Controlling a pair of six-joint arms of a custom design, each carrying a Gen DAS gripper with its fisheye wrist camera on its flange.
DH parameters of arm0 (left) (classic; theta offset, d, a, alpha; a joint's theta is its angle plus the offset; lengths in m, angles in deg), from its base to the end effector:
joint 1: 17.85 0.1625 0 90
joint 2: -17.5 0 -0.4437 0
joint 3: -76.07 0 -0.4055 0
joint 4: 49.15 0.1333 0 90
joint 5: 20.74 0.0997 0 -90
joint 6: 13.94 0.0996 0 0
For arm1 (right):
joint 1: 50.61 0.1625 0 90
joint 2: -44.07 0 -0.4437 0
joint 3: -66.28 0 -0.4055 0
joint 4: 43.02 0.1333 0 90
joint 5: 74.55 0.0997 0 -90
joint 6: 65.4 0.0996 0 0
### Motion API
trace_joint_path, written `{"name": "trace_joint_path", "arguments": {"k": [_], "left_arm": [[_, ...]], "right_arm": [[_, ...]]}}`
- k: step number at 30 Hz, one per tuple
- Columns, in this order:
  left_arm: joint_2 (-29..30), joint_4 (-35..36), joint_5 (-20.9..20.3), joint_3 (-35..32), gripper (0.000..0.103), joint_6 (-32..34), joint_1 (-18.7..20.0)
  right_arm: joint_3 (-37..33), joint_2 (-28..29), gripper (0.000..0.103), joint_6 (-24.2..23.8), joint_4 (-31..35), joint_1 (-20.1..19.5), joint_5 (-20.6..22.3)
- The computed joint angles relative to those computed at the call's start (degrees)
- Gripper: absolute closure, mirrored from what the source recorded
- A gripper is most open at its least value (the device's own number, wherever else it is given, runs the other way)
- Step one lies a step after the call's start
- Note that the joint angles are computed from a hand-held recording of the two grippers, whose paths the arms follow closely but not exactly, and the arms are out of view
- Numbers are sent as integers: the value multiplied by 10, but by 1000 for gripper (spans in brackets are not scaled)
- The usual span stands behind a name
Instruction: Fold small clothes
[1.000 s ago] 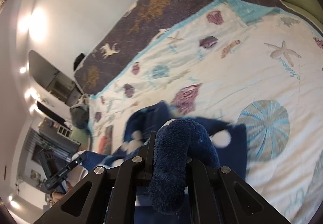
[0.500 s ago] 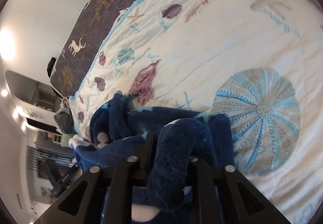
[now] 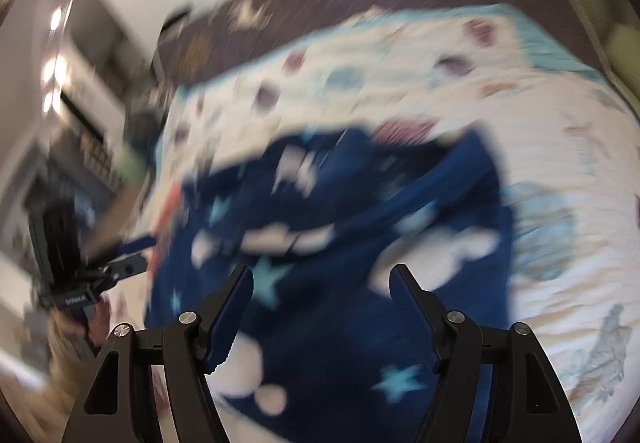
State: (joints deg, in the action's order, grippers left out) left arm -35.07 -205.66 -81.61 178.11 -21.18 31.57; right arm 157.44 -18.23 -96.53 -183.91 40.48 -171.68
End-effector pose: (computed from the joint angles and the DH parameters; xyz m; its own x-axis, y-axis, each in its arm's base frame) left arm -0.2874 -0.6150 0.1527 -0.8286 0.3647 -0.4248 0.5217 0.7783 -0.3494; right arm 0.1341 -0.6885 0.3054 -0.8409 -0.4555 0.2924 -0.5284 0.8077 -0.2616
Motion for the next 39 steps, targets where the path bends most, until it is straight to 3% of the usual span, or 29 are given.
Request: {"name": "trace_joint_path", "arguments": {"k": [4,8,11,14,16,17,19,21,23,26,30,33,37,39], "left_arm": [[54,95,-11,-69,43,-4,19],[110,100,46,-161,43,13,37],[145,51,130,-219,43,1,54],[138,37,157,-220,43,-68,75],[112,0,160,-177,43,-79,81],[100,-8,194,-153,43,-89,75],[76,-39,229,-104,41,-89,61],[42,-82,214,-42,29,-86,49],[7,-111,195,16,25,-87,39],[-28,-107,175,81,25,-120,24],[-58,-101,134,149,25,-180,6],[-81,-142,76,205,25,-218,1],[-97,-164,49,247,23,-282,-10],[-94,-152,47,244,21,-296,-11]], "right_arm": [[-25,50,48,-9,36,14,-50],[-96,118,69,-6,19,27,-91],[-159,172,69,-8,-91,31,-111],[-226,210,68,62,-114,22,-165],[-219,194,68,92,-85,4,-132],[-195,173,68,92,-92,-6,-109],[-155,146,67,84,-130,-15,-108],[-109,104,65,91,-149,-29,-89],[-59,53,55,109,-148,-45,-59],[20,-10,40,119,-170,-61,-47],[110,-84,38,132,-139,-91,-25],[172,-136,36,153,-115,-129,45],[217,-166,30,170,-104,-173,154],[219,-163,28,181,-97,-178,185]]}}
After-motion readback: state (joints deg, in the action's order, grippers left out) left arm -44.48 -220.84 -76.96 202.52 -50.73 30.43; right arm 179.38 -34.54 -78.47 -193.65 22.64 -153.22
